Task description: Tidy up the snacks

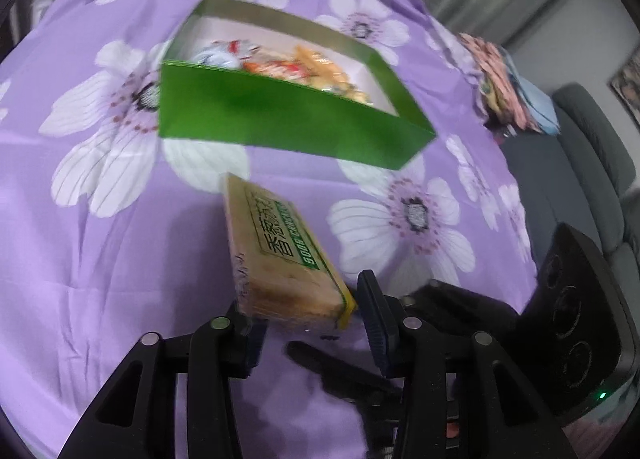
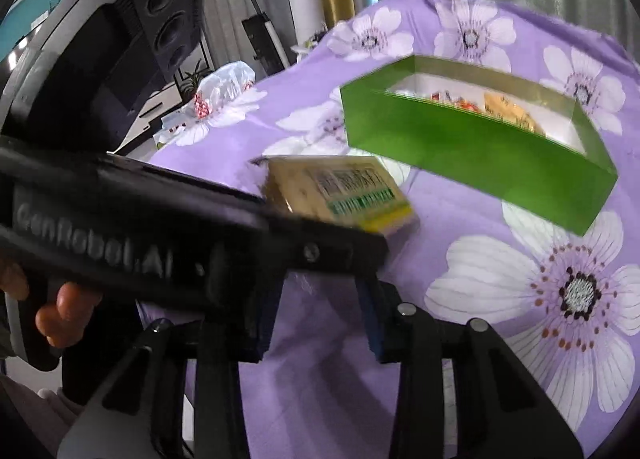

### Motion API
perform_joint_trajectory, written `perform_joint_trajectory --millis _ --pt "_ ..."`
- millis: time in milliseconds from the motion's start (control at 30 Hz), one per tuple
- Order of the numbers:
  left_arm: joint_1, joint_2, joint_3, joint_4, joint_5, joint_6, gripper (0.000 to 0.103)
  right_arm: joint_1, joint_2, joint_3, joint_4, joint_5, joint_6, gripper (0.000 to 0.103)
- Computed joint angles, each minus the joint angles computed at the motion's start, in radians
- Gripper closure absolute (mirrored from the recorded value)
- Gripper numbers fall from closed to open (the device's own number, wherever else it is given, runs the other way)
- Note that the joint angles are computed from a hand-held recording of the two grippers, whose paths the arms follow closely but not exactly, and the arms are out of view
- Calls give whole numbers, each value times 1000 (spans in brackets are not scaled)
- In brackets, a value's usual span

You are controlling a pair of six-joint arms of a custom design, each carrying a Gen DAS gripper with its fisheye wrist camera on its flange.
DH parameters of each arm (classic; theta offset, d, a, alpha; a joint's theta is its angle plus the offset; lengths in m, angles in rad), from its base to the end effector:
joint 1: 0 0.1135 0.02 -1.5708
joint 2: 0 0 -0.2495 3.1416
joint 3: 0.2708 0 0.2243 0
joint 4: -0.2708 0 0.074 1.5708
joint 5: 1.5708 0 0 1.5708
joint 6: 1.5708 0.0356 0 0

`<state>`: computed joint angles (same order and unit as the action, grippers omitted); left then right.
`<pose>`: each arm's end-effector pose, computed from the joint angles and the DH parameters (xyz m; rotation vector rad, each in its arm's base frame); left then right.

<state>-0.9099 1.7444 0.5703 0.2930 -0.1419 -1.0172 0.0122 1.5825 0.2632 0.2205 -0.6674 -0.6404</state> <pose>0.1706 -0.2112 0.0988 -0.2025 2.5525 -0.6513 0.1809 0.0242 0.0778 -0.9701 2.2352 0.6202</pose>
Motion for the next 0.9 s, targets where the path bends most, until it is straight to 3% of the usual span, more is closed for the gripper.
perform_joint_trajectory --millis 67,133,200,267,400,467,633,900 --pt "21 -3 -25 12 13 -21 60 -7 30 13 5 2 15 49" --pt "38 -7 -26 -29 14 -30 56 -4 60 32 6 3 35 43" --pt "39 -27 -38 -72 -16 -43 39 5 72 46 5 11 56 43" --pt "24 -59 -59 -112 -65 -48 32 16 79 51 -2 8 67 41" --pt "-2 -119 -99 -170 -161 -41 31 59 78 45 8 15 90 34" --pt "4 -156 -138 -150 -185 -40 31 73 77 43 33 26 105 35" --pt "18 -132 -205 -8 -162 -109 31 50 132 167 -53 48 52 36" --pt "39 -44 -200 111 -174 -197 31 126 324 455 -269 112 -177 36"
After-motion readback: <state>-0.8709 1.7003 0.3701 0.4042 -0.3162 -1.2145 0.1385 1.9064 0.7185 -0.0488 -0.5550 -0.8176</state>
